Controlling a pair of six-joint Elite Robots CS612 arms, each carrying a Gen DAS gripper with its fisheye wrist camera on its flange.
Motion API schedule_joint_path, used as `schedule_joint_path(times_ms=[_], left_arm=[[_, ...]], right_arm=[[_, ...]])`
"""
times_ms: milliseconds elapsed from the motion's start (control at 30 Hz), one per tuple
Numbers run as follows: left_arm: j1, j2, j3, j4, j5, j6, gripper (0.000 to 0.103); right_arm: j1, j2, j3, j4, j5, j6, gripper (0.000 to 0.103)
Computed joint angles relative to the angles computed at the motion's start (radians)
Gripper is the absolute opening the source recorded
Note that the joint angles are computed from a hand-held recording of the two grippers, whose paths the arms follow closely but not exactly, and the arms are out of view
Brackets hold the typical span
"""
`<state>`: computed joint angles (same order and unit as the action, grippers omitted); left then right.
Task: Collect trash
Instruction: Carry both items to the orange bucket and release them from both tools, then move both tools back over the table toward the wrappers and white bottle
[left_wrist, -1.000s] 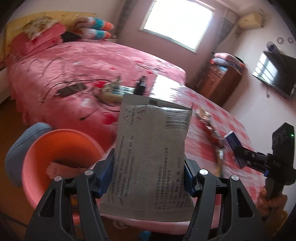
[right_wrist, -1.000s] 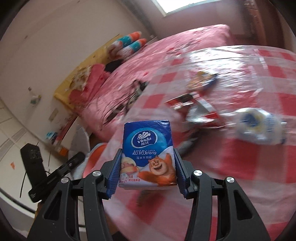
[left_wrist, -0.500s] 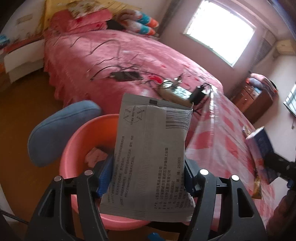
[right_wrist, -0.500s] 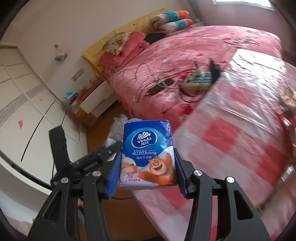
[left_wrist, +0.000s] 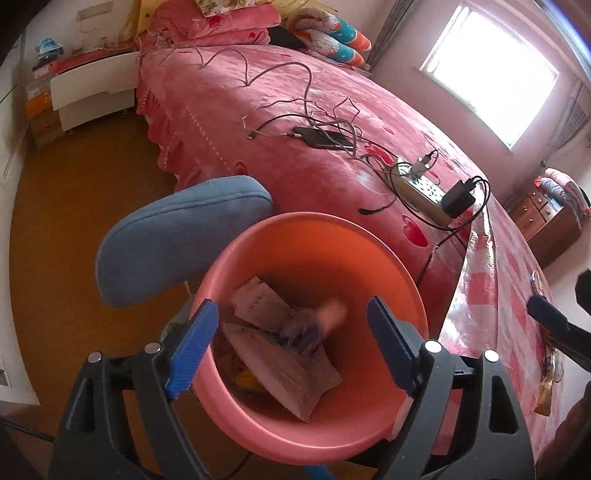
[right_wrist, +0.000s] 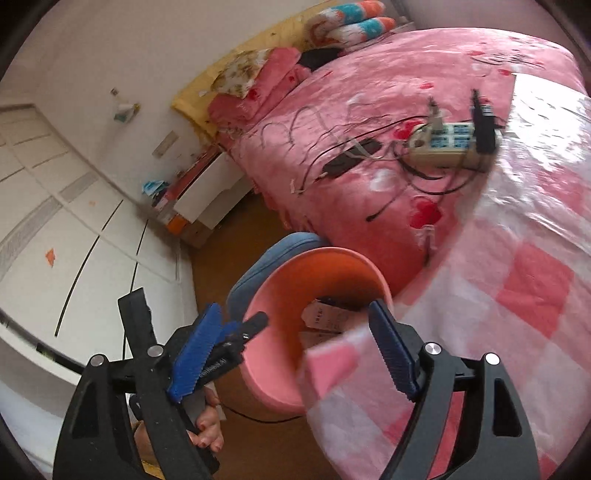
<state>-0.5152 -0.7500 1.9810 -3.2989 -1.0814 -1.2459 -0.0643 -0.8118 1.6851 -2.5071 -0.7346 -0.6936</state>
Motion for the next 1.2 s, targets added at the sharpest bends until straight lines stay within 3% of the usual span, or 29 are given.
schedule_joint_path(times_ms=[267, 633, 1200], left_arm=[[-0.008, 0.005, -0.011, -0.048, -0.011, 0.044, 0.084], [-0.032, 0.004, -0.048, -0.115, -0.037, 0.162, 0.084], [-0.078, -0.004, -0.126, -0.062, -0.064, 0.296, 0.086]], right_arm=[[-0.049, -0.016, 0.071, -0.266, -0.028, 0.118, 0.091], [-0.091, -0.019, 0.126, -0.437, -0.078, 0.124, 0.091], [-0.151, -0.002, 0.138, -0.537, -0.062, 0.145, 0.091]])
